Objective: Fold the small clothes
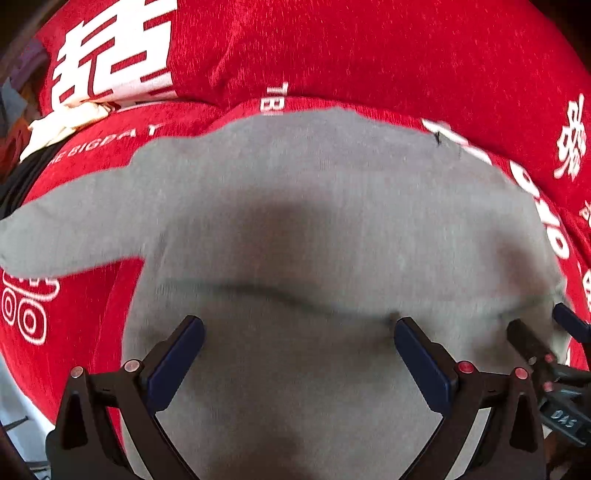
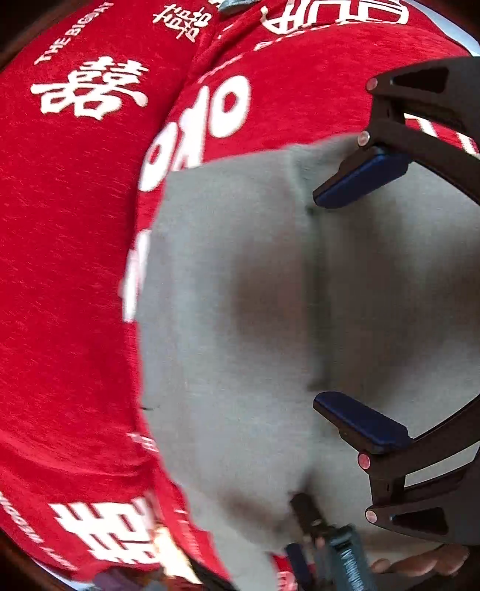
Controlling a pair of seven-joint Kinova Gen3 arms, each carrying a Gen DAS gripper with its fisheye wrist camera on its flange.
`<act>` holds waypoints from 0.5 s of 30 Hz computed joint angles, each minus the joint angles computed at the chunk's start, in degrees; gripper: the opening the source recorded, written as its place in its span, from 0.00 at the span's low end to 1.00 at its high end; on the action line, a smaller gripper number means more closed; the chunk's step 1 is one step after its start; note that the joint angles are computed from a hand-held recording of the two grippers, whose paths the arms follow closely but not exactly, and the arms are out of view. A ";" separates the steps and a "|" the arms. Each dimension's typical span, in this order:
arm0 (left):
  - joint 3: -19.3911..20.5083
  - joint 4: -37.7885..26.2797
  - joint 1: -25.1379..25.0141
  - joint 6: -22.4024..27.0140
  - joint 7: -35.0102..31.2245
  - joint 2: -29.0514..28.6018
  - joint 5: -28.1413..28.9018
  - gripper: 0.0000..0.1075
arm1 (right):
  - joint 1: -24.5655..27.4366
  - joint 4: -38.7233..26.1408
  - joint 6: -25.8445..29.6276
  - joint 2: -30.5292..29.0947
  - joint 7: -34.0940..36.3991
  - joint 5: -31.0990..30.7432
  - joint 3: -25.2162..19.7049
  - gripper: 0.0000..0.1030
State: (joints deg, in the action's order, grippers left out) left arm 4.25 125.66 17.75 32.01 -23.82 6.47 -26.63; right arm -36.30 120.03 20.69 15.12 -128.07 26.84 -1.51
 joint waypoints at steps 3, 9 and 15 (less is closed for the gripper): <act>-1.13 2.01 4.42 0.48 5.55 -0.85 -5.21 0.96 | 1.55 4.30 -2.87 -2.50 -4.93 4.57 -1.27 0.97; 2.48 6.54 3.02 -1.17 10.17 -4.13 -8.48 0.96 | -1.90 12.02 -7.39 -7.43 -8.81 9.25 3.61 0.97; 5.28 9.22 2.95 -1.15 14.75 -6.16 -11.03 0.96 | -2.32 16.17 -6.29 -10.82 -17.27 17.89 1.02 0.97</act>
State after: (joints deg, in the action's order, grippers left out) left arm 9.53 134.87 20.70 30.86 -9.07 0.31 -37.66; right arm -38.62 136.20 14.40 4.29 -145.34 44.73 -0.49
